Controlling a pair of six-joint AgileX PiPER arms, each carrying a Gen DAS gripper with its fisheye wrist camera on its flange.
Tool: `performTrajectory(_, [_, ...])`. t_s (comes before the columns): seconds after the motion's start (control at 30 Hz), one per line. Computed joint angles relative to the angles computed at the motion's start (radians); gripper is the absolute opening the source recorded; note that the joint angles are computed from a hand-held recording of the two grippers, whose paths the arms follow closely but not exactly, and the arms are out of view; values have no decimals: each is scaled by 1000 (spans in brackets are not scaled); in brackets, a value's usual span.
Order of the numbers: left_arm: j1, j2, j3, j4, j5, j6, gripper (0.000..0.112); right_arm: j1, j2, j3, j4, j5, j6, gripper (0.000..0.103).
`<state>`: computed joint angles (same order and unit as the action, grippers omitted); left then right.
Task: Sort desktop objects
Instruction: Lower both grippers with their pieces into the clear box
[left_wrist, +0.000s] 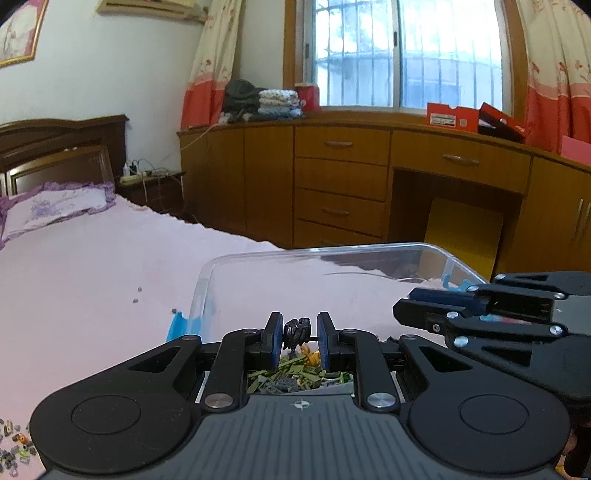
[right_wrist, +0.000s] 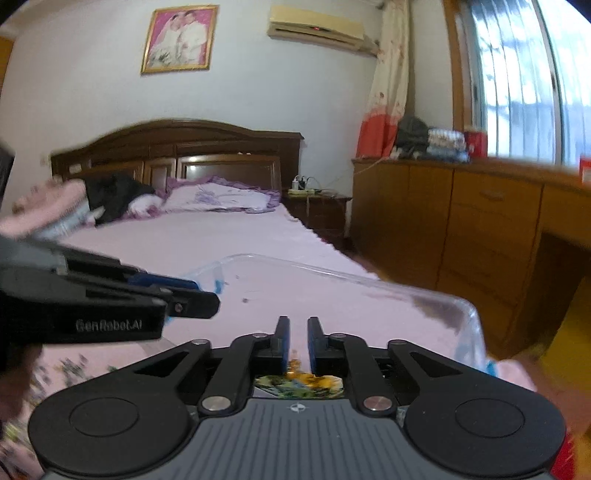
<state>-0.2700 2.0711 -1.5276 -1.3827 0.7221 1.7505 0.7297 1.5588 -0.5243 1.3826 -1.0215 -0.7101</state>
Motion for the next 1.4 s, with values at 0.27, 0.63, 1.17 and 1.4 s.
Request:
performTrajectory(0.27, [5, 11, -19, 25, 1, -20, 21, 74, 110, -62, 21, -96, -57, 34])
performTrajectory(0.63, [-1, 25, -54, 58, -6, -77, 21, 168, 23, 132, -283, 140, 342, 34])
performTrajectory(1.17, [-3, -8, 3, 34, -8, -45, 21, 31, 428, -111, -269, 292, 411, 33])
performTrajectory(1.4, [5, -21, 24, 13, -1, -13, 21, 54, 365, -105, -223, 294, 333, 18])
